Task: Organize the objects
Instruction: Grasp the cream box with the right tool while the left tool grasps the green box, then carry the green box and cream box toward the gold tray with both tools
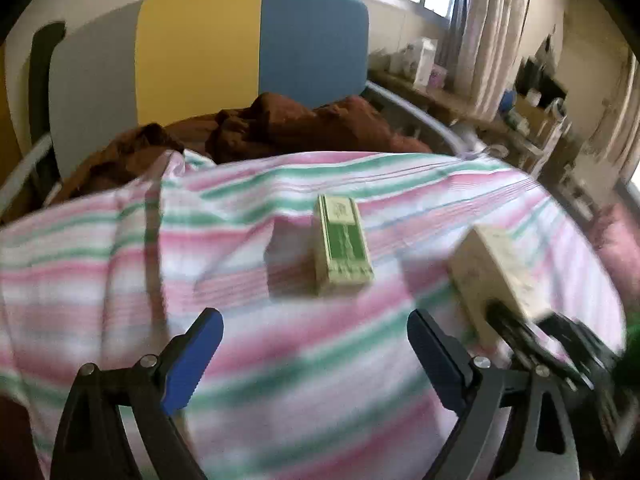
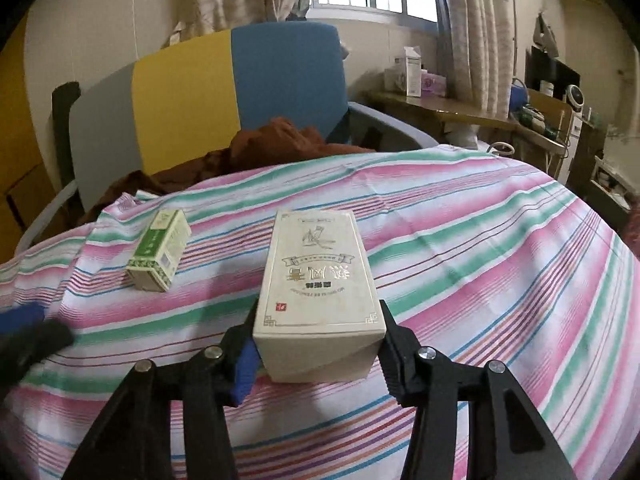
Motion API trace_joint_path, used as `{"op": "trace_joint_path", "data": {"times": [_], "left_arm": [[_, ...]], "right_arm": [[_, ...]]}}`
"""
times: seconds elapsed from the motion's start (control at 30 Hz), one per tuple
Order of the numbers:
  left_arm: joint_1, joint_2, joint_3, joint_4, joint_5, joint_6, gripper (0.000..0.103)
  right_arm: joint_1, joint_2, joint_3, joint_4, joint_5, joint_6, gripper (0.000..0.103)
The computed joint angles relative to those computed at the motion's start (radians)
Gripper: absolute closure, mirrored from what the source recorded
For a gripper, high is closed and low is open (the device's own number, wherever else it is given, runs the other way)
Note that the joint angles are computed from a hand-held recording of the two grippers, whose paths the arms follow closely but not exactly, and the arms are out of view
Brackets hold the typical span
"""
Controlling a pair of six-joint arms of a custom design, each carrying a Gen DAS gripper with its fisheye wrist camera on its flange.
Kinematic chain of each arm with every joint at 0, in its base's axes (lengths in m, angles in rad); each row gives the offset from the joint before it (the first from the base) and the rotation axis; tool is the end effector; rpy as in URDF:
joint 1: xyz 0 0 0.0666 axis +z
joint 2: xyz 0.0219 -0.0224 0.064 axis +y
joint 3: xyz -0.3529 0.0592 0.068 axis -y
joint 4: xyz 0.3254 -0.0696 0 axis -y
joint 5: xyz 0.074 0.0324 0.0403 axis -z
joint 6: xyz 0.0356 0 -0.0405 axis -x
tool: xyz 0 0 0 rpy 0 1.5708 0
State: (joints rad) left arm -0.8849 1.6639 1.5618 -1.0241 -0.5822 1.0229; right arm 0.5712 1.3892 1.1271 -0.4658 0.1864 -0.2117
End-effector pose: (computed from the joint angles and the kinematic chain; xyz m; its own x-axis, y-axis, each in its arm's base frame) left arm 0.3255 -0.3675 0.3487 -0.7217 -0.2439 -0.6478 -0.2294 0.9673 -0.1086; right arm 0.3576 0.2215 0.3330 -0.6344 -0.1622 -0.7558 -0.2880 0.9569 0.0363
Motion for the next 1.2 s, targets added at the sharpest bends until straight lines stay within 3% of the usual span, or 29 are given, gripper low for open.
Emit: {"op": "trace_joint_path", "data": {"times": [0.1,0.23,0.37,0.47,0.63,0.77,0.87,1.03,1.2], "left_arm": [[0.030,0.086,0.099,-0.068,-0.008,-0.072,0.008],[0.040,0.131,0.135,-0.071,-0.059,-0.125,0.011],[0.055,0.133,0.118,-0.032,-0.054,-0.148,0.036],[0.073,0.130,0.103,0.023,0.002,-0.207,0.058],[0.069,0.126,0.087,0.083,0.041,-0.272,0.061],[0.071,0.111,0.062,0.113,0.058,-0.262,0.063],[0.056,0.100,0.050,0.103,0.023,-0.241,0.073],[0.020,0.059,0.001,0.155,-0.043,-0.257,0.073],[-0.021,0.058,0.008,0.150,-0.096,-0.300,0.073]], "right_arm": [[-0.010,0.004,0.000,-0.003,-0.021,-0.017,0.051],[-0.018,-0.001,-0.012,0.012,-0.030,-0.023,0.051],[-0.012,0.003,-0.012,0.010,-0.015,-0.010,0.051],[-0.012,0.004,-0.012,0.012,-0.015,-0.009,0.051],[-0.011,0.006,-0.012,0.014,-0.011,-0.008,0.051],[-0.009,0.011,-0.004,0.004,-0.006,-0.004,0.051],[-0.011,0.023,0.007,-0.012,-0.010,-0.005,0.051],[-0.012,0.013,-0.006,0.004,-0.012,-0.013,0.052],[-0.006,0.012,-0.007,0.009,0.000,-0.010,0.052]]}}
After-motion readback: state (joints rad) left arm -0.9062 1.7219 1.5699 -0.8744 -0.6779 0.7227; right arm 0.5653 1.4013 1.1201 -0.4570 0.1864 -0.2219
